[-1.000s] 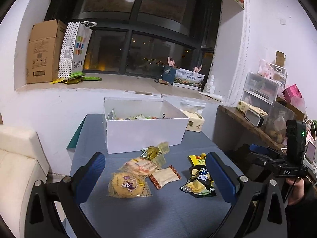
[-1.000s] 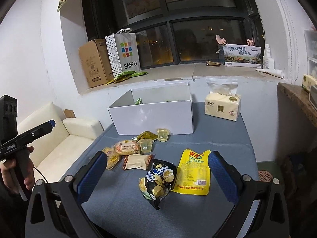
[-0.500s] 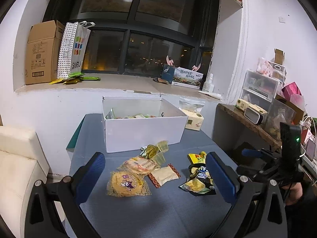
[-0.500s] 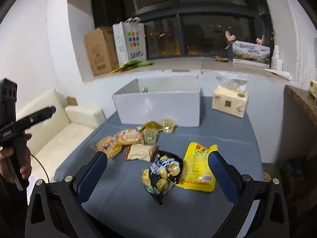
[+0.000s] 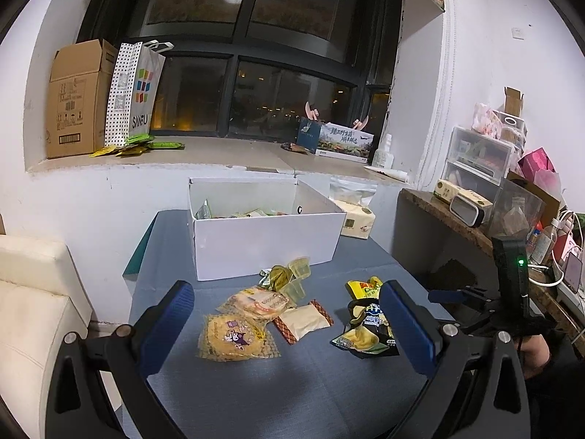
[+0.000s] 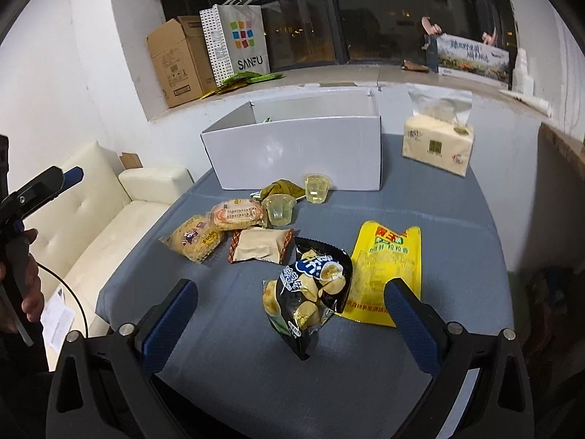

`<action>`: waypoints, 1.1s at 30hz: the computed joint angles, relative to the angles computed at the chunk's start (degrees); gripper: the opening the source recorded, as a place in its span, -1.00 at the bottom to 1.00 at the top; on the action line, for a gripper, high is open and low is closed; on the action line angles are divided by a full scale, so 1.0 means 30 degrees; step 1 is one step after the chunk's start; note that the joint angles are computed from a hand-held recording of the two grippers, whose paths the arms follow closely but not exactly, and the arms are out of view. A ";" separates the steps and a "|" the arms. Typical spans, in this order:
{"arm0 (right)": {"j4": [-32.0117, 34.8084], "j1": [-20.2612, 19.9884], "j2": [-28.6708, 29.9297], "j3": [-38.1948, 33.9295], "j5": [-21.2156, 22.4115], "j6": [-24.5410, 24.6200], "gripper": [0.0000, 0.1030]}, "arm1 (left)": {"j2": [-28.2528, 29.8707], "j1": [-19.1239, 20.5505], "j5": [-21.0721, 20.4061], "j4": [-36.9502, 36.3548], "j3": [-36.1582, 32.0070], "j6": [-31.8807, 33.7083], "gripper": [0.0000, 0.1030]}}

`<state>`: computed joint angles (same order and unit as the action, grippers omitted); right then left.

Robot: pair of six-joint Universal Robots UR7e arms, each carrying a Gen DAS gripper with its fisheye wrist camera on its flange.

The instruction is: Organize snacks

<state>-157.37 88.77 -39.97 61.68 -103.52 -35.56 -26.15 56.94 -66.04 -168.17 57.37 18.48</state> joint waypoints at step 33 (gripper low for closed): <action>0.3049 -0.1326 0.1229 -0.2958 0.4035 0.3234 0.01 | 0.1923 0.0866 0.1622 0.5816 -0.3476 0.0062 1.00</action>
<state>-148.22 84.79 -36.28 52.81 -91.42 -25.86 -20.38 59.54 -61.17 -150.72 46.94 18.67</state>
